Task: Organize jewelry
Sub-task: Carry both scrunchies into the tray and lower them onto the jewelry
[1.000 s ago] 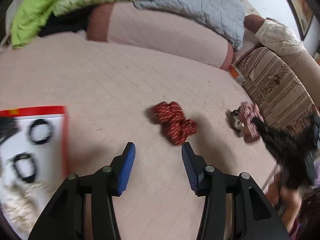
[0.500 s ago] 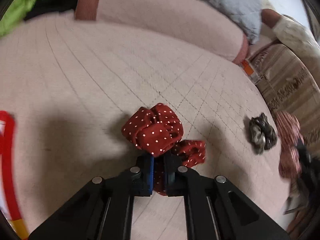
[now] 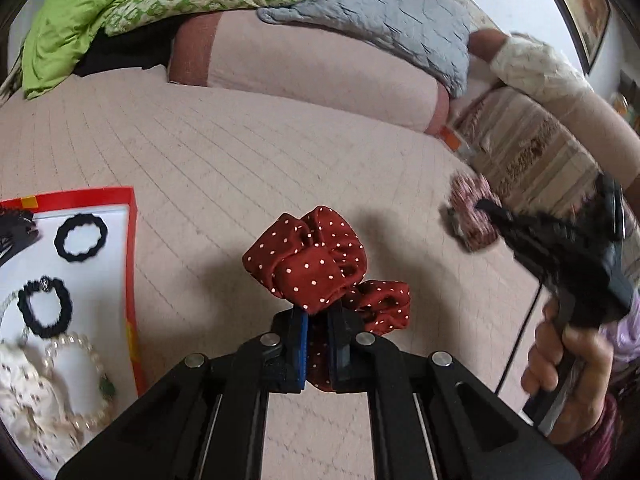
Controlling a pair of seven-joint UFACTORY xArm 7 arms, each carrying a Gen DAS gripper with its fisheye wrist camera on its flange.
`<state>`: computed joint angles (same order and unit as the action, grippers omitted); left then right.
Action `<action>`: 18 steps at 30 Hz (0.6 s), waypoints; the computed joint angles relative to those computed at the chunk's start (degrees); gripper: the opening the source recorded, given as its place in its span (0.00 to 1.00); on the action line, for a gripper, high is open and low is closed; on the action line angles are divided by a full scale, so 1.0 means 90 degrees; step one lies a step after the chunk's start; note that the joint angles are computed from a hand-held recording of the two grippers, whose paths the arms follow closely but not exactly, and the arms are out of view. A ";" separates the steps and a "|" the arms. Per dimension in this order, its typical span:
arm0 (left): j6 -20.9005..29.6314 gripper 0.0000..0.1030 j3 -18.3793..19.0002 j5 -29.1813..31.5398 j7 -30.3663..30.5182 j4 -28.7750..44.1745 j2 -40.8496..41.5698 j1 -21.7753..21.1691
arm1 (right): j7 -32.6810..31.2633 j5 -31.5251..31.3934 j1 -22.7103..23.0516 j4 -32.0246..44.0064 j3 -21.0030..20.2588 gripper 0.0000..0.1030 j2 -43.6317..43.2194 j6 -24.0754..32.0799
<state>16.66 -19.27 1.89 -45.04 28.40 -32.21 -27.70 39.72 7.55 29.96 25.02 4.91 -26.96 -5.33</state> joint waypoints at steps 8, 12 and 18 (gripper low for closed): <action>-0.0179 0.07 -0.0319 0.0007 -0.0208 0.0078 0.0119 -0.0389 | 0.0107 -0.0176 -0.0486 0.0063 0.0505 0.12 0.0078 0.0176; -0.0126 0.07 -0.0343 0.0056 -0.0234 0.0026 -0.0105 -0.0488 | 0.0168 -0.0250 -0.0640 0.0082 0.0653 0.12 0.0103 0.0220; 0.0084 0.07 -0.0219 0.0033 -0.0282 -0.0394 -0.1017 -0.0542 | 0.0141 -0.0374 -0.0600 0.0265 0.0750 0.12 0.0361 0.0208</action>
<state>17.42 -21.25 2.19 -47.58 24.85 -41.36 -32.58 40.99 4.18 24.56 27.40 11.66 -23.71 -3.46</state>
